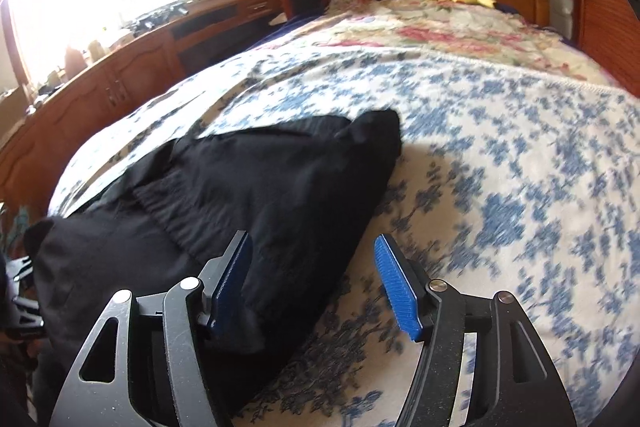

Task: Fold large clothes
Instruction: 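Grasp the folded coat with the right gripper while the left gripper grasps it too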

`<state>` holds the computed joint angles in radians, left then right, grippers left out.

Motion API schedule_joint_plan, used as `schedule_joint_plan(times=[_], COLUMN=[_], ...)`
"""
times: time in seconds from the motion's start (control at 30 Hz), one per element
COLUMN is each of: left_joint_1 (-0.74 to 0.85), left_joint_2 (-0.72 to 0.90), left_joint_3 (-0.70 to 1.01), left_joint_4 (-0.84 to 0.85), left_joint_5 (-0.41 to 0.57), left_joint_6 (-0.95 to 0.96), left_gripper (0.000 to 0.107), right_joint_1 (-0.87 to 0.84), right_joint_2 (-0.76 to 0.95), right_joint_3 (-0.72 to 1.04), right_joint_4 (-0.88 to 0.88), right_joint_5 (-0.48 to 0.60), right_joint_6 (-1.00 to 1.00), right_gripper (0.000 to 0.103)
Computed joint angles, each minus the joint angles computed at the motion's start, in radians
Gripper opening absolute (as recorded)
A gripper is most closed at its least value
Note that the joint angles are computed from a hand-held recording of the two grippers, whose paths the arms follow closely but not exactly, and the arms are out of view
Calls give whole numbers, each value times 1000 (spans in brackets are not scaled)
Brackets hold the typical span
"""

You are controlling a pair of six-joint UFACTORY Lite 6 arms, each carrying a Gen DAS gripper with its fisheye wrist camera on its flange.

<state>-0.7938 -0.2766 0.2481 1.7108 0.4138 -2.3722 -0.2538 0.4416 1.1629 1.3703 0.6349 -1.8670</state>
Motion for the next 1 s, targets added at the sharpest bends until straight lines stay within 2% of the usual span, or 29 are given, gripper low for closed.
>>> schedule_joint_plan(times=[0.17,0.3,0.37,0.5,0.63,0.67,0.7,0.8,0.87,0.93,1.0], left_joint_1=[7,28,40,42,8,13,10,9,35,54,73], left_joint_2=[-29,-90,-115,-142,-236,-255,-262,-244,-253,-290,-311], left_joint_3=[-30,-82,-98,-112,-161,-171,-180,-179,-189,-207,-214], left_joint_4=[60,125,142,135,121,146,177,246,330,382,415], left_joint_5=[-6,-24,-34,-40,-36,-49,-51,-48,-71,-97,-116], left_joint_6=[-52,-100,-105,-94,-109,-129,-163,-232,-311,-354,-375], left_gripper=[55,55,55,55,55,54,45,35,30,19,14], right_joint_1=[49,104,101,88,101,104,105,106,110,109,108], right_joint_2=[140,354,464,638,754,765,783,844,795,744,709], right_joint_3=[236,520,663,913,1098,1117,1147,1239,1142,1054,995], right_joint_4=[-161,-384,-451,-511,-596,-605,-614,-626,-607,-582,-562], right_joint_5=[-15,-44,15,141,239,253,274,353,324,297,280], right_joint_6=[250,540,635,792,913,929,949,996,954,920,883], right_gripper=[68,68,69,76,77,77,77,76,74,69,56])
